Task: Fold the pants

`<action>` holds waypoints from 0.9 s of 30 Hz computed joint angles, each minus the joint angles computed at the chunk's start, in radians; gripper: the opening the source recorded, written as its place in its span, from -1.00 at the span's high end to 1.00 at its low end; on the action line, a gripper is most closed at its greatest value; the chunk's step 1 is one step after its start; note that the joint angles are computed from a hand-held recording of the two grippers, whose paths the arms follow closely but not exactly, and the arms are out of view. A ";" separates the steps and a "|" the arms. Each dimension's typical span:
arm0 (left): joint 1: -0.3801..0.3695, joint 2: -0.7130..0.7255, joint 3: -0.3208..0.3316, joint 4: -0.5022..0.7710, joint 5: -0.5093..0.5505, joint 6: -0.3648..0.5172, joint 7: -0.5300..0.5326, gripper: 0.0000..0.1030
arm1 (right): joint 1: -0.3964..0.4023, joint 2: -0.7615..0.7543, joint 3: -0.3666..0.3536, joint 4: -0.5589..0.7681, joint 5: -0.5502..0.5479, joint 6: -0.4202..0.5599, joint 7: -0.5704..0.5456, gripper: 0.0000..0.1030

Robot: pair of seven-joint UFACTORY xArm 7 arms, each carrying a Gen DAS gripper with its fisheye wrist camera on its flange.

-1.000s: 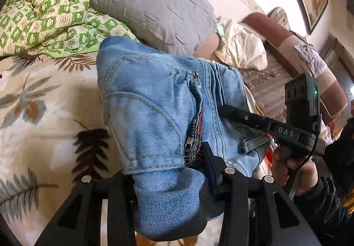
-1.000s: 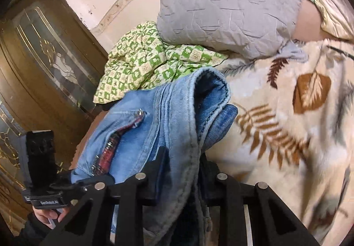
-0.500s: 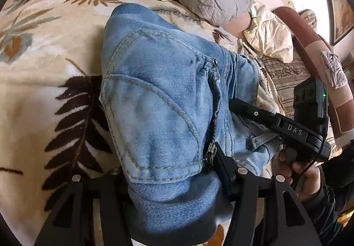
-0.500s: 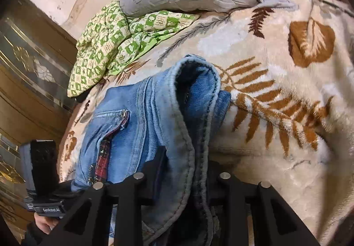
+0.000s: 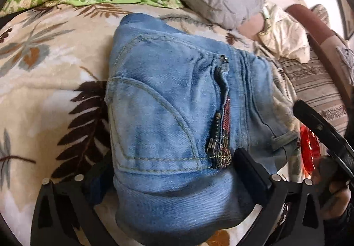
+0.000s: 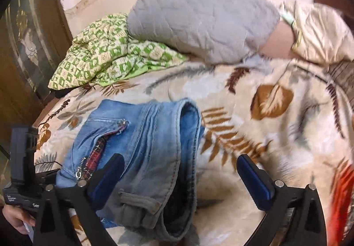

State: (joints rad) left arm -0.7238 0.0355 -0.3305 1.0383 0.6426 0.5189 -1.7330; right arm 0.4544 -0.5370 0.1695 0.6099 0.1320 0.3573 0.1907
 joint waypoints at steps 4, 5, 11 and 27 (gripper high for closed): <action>0.006 -0.051 -0.008 -0.033 -0.022 -0.025 0.004 -0.97 | -0.012 -0.038 0.012 -0.006 -0.029 0.013 -0.004 -0.99; 0.010 -0.072 -0.014 -0.045 -0.017 -0.028 0.002 -0.97 | -0.004 -0.051 0.004 -0.012 -0.026 0.015 -0.012 -0.99; 0.067 -0.210 -0.056 -0.142 -0.095 -0.081 -0.004 -0.97 | 0.056 -0.109 -0.042 -0.058 0.026 0.008 -0.064 -0.99; -0.084 0.021 -0.172 0.187 0.210 0.554 0.613 -0.72 | 0.321 -0.145 -0.285 -0.103 0.325 0.120 -0.554 -0.84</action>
